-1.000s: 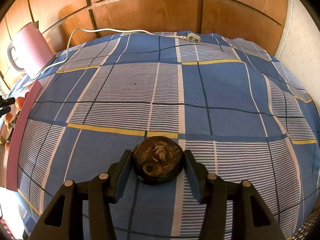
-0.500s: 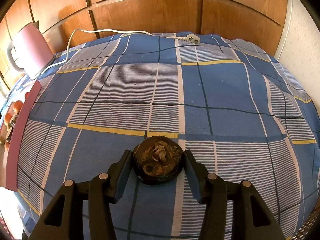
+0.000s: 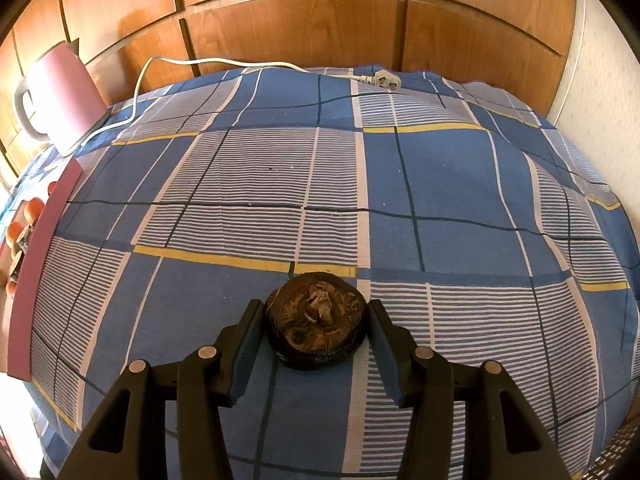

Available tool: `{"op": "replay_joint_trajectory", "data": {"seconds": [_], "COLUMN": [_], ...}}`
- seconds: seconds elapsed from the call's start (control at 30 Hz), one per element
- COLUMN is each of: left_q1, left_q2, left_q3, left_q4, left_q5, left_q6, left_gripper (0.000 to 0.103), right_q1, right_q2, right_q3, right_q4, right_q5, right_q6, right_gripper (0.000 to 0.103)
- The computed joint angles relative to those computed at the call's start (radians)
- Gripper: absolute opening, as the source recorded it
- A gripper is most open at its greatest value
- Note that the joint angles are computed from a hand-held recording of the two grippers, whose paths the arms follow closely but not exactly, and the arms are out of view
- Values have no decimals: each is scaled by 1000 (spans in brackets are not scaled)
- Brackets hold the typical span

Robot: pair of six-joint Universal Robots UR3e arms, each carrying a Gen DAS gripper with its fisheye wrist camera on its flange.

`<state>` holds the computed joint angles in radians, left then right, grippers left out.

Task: Organize fruits
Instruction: 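Raise the open left tool out of the tray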

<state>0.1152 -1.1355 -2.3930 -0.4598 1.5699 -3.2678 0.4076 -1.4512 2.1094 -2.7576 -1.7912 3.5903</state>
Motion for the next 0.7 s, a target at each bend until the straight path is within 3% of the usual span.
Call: {"op": "replay_joint_trajectory", "data": {"seconds": [0.4, 0.5, 0.7], "left_q1": [52, 86, 203], "left_q2": [65, 97, 204], "left_q3": [-37, -55, -97], "left_q4": [-48, -64, -141], "left_q5": [-39, -54, -120], "left_q6": [17, 31, 78], "left_gripper": [65, 66, 66], "right_q1": [29, 33, 85], "right_q2": [15, 24, 77], "right_q3": [-42, -57, -130], "right_q4": [9, -2, 29], "right_q5": [51, 106, 99], "right_q6": [1, -29, -38], "right_gripper": [52, 52, 52]}}
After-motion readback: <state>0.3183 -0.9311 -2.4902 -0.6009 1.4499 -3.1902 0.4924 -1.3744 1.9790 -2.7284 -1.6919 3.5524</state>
